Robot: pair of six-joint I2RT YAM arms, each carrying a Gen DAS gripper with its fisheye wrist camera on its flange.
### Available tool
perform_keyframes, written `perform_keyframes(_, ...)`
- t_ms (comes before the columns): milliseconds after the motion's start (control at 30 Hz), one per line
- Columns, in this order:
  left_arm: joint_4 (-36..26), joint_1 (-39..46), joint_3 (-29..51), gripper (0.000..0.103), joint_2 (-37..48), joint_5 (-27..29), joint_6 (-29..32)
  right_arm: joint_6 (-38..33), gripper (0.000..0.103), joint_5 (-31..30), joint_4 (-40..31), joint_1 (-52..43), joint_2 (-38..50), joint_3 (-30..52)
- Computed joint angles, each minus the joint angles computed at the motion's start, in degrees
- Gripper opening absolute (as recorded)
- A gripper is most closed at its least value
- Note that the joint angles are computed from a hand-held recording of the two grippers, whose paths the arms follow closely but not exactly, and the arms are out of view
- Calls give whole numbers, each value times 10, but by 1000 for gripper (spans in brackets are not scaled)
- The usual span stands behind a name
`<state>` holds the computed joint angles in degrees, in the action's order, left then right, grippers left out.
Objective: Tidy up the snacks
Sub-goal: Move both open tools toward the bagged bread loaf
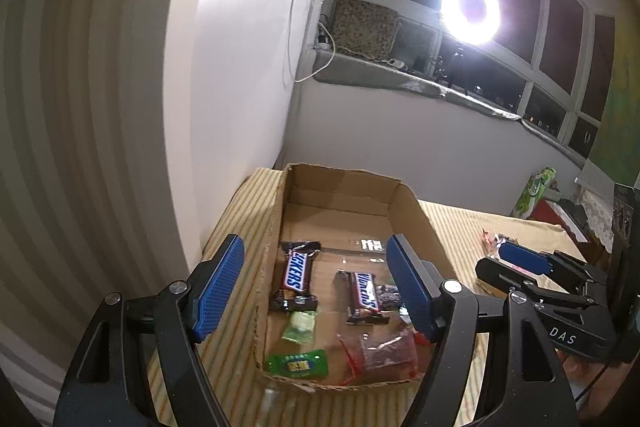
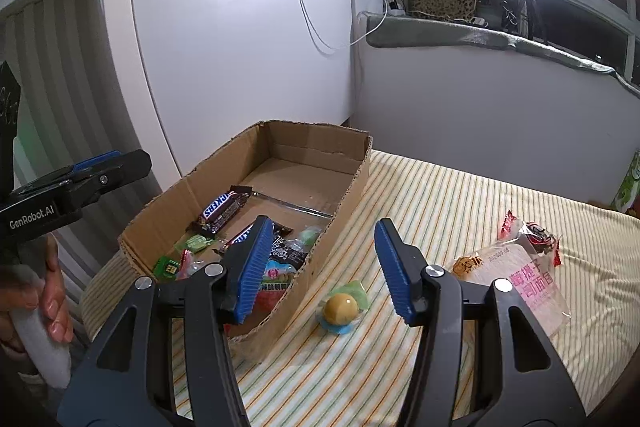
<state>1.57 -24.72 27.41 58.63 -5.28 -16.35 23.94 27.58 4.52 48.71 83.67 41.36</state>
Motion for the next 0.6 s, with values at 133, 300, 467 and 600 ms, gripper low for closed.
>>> perform_keyframes(133,-18,-38,7,74,-11,-30,-5,14,65,13,2,3,-43,-41)
perform_keyframes(300,-33,-117,26,77,2,-85,-14,49,72,48,-32,-5,-155,-127)
perform_keyframes(467,-34,-212,67,77,57,-143,-23,90,81,88,-131,-14,-322,-211)
perform_keyframes(600,-31,-281,108,77,115,-178,-25,120,87,100,-280,-45,-511,-258)
